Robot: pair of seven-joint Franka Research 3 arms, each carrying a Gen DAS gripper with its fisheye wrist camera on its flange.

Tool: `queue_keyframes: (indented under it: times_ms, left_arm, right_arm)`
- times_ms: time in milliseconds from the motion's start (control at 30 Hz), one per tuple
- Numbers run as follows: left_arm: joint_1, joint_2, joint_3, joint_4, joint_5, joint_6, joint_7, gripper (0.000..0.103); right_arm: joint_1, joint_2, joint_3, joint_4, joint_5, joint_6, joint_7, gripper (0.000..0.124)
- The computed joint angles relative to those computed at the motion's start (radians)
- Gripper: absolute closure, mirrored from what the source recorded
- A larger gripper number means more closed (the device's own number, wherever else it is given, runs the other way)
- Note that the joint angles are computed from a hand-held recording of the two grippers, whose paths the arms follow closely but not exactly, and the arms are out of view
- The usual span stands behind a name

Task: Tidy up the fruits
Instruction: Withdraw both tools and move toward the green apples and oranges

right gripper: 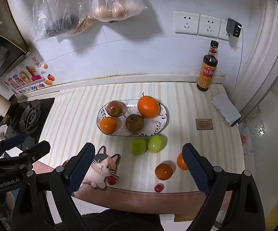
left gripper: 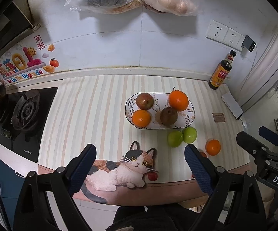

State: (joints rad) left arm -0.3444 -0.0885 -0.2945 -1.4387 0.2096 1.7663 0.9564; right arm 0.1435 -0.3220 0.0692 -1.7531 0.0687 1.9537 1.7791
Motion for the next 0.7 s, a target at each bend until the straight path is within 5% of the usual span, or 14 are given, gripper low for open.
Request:
queue_keyframes:
  times_ms: [400,700]
  left_arm:
    - [-0.043,0.192,-0.002,0.134,0.115,-0.041,0.013,0.001]
    - [-0.122,0.49,0.026,0.375,0.08,-0.154,0.081,0.001]
  right_arm:
    - [-0.064,0.088,-0.083,-0.07,0.097,0.031,0.029,0.03]
    - [-0.133,0.217,-0.139,-0.15,0.16,0.023,0.015,0.037]
